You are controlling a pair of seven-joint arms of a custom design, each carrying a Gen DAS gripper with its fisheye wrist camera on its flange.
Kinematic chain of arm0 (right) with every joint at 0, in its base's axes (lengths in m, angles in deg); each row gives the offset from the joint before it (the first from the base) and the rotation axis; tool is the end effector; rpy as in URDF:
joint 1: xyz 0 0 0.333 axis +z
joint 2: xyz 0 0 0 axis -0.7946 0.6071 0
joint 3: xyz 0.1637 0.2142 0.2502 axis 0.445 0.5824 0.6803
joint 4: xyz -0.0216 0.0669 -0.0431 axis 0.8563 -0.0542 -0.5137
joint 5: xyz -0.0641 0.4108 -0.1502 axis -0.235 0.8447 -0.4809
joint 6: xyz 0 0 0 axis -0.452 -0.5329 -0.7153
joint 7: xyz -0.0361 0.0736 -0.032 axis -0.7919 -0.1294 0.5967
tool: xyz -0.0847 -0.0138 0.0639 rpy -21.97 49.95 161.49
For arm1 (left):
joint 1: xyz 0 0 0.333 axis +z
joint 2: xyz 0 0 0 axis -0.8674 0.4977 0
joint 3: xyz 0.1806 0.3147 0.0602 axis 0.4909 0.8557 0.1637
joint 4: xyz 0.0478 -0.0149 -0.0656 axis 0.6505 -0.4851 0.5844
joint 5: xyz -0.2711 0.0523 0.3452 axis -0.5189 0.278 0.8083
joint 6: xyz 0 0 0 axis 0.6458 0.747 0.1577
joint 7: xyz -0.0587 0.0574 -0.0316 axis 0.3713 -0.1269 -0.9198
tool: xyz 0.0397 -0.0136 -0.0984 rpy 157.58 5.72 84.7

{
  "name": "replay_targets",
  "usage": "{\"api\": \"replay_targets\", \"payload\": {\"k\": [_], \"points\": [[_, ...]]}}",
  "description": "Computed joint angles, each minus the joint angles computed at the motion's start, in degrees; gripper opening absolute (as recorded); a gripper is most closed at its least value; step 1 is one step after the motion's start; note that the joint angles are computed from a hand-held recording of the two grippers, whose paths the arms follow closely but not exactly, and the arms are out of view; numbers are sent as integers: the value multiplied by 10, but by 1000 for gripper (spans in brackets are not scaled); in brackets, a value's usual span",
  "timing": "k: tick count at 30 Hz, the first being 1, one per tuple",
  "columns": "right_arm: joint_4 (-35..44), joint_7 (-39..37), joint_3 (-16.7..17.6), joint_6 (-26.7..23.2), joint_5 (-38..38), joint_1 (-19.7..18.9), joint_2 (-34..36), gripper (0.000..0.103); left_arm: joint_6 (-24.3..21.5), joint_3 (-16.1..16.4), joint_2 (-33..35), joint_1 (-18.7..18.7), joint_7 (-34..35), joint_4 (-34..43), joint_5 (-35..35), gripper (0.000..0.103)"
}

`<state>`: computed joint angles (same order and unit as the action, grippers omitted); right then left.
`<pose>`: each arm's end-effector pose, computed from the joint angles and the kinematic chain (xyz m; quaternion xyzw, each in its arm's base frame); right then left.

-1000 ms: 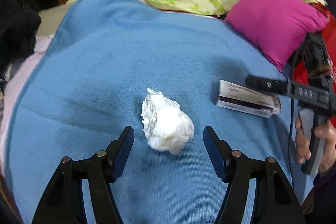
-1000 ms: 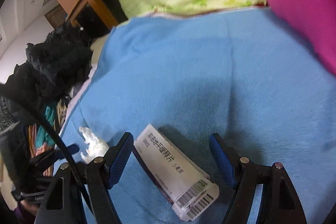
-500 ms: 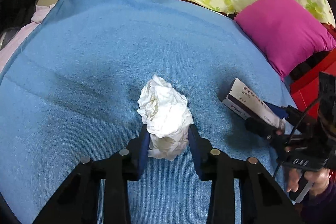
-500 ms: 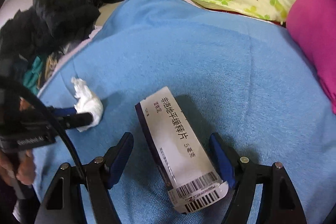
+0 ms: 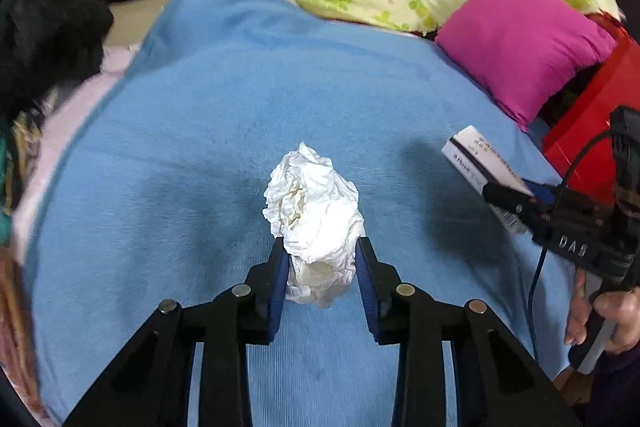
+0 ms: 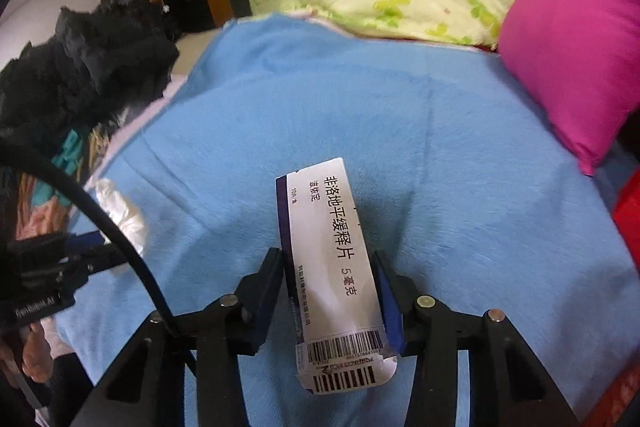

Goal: Collect trash
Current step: 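Grasp the white tissue with the left tool while the right tool grasps the white-and-purple medicine box, then carry the tissue and white medicine box over the red mesh basket with both tools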

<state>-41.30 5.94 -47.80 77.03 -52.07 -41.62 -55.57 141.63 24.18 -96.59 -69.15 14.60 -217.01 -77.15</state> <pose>0.5746 0.0553 0.5252 -0.7480 0.5555 -0.1403 0.3350 0.4973 -0.2038 0.5464 -0.6616 0.6764 -0.2740 0.1723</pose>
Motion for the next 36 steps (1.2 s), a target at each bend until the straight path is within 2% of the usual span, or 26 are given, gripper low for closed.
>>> {"api": "replay_targets", "payload": {"k": [5, 8, 14, 17, 20, 24, 29, 36], "points": [[-70, 3, -13, 40, 37, 18, -95, 48, 1, -32, -67, 12, -39, -28, 57, 35], [-123, -1, -42, 69, 78, 50, -169, 48, 1, -48, -105, 16, -53, -40, 83, 35], [-213, 7, -90, 138, 103, 107, -301, 48, 5, -72, -157, 17, -72, -51, 117, 35], [-253, 23, -87, 176, 92, 112, -361, 48, 9, -81, -175, 14, -74, -52, 126, 35], [-281, 44, -85, 192, 78, 114, -406, 48, 7, -94, -195, 15, -78, -52, 137, 35], [-314, 81, -72, 201, 55, 99, -456, 48, 10, -104, -211, 11, -76, -52, 146, 35], [-342, 110, -80, 210, 27, 104, -503, 48, 10, -115, -226, 10, -76, -52, 155, 35], [-351, 147, -95, 223, -21, 107, -509, 48, 8, -129, -229, 12, -81, -48, 164, 35]]}}
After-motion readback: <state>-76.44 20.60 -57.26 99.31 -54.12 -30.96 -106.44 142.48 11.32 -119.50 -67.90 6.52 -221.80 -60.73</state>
